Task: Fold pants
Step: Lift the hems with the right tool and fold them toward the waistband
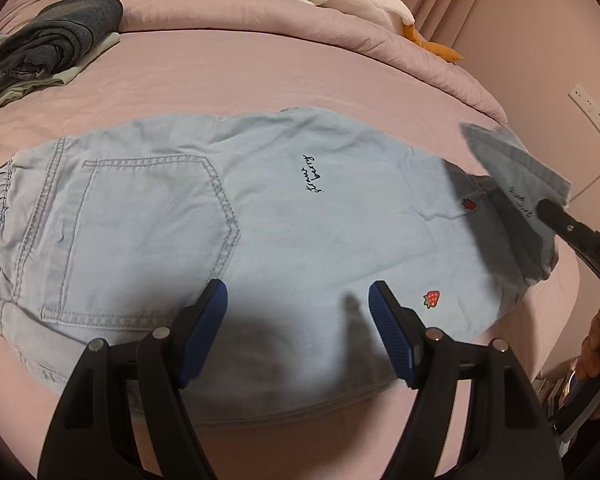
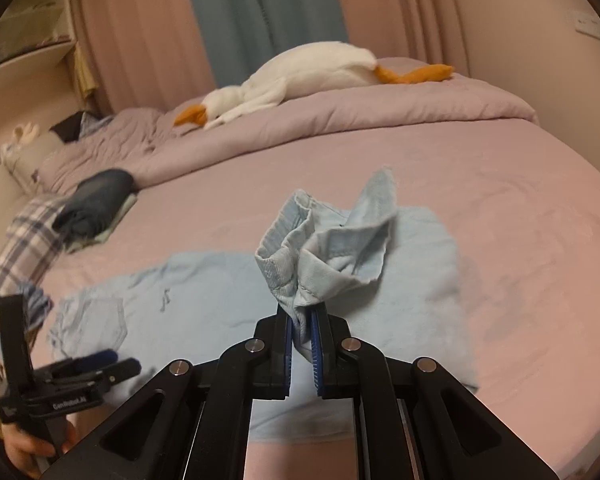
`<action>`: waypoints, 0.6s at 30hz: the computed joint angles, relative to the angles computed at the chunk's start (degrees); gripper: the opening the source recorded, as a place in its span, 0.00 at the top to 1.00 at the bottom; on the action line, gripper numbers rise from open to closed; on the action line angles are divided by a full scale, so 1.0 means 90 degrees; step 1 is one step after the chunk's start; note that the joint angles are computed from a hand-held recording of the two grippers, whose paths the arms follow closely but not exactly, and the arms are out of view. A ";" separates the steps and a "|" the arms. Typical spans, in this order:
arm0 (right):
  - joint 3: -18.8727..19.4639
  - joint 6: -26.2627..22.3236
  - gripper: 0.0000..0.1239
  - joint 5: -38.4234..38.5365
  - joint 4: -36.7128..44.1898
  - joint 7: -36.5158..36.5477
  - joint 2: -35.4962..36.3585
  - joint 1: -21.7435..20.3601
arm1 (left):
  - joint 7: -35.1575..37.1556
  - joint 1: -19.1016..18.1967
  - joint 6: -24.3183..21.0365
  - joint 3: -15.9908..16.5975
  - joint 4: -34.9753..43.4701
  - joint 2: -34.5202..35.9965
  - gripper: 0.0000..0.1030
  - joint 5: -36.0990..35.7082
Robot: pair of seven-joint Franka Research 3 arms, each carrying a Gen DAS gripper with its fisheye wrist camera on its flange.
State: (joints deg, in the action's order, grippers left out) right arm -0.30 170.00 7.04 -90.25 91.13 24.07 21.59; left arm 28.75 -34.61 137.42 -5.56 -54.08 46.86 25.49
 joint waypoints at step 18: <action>-0.0130 -0.0155 0.92 -0.0995 0.0182 -0.0591 0.0333 0.0713 | 0.0054 0.0130 0.0477 -0.0081 -0.0490 -0.0216 0.29 -0.0056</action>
State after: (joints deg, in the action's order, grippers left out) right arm -1.47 168.60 -1.91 -88.61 85.81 27.06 28.01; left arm 29.24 -33.44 141.71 -6.28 -58.49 44.91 24.99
